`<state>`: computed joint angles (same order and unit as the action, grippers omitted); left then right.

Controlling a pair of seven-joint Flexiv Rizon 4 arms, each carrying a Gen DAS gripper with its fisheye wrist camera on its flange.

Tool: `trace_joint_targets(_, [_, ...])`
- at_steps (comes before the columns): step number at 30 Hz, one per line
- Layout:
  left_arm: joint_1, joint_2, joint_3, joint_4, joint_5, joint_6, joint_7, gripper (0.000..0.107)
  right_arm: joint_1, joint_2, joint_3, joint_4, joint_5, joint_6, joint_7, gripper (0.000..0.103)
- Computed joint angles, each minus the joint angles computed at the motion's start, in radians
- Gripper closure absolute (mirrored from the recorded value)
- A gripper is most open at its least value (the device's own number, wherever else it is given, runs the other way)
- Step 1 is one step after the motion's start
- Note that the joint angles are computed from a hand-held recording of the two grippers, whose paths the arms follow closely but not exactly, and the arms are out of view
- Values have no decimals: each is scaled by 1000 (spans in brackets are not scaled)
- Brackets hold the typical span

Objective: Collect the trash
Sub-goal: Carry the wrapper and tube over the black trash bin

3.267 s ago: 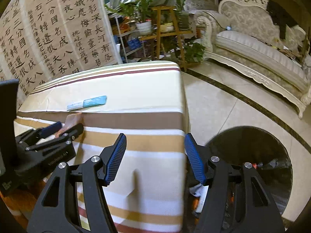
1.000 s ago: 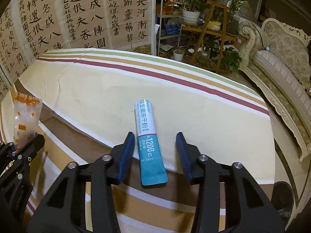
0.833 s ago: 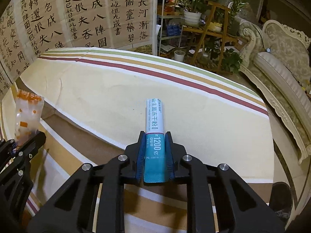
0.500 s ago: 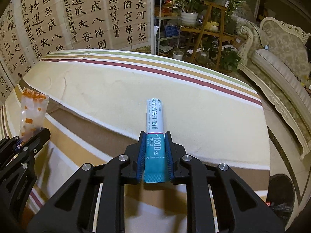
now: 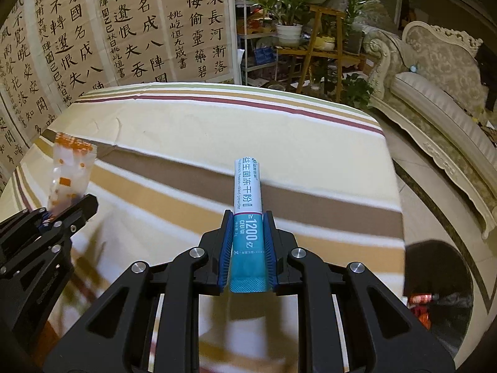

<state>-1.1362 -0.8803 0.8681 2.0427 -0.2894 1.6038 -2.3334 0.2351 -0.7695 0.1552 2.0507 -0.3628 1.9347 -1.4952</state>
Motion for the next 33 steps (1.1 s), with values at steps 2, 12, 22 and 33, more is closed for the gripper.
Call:
trace_joint_targets(2, [-17, -1, 3, -2, 0, -2, -7, 92, -17, 10, 4, 28, 2, 22, -6, 84])
trace_joint_targets(12, [-102, -21, 28, -45, 35, -37, -48, 92, -115, 55, 15, 157, -13, 140, -4, 84])
trace_joint_targets(22, [-106, -32, 0, -146, 128, -69, -86, 92, -179, 64, -32, 227, 1, 247, 2, 84])
trace_joint_targets(33, [-18, -47, -97, -324, 265, -132, -103, 92, -293, 18, -66, 209, -5, 280, 53, 84])
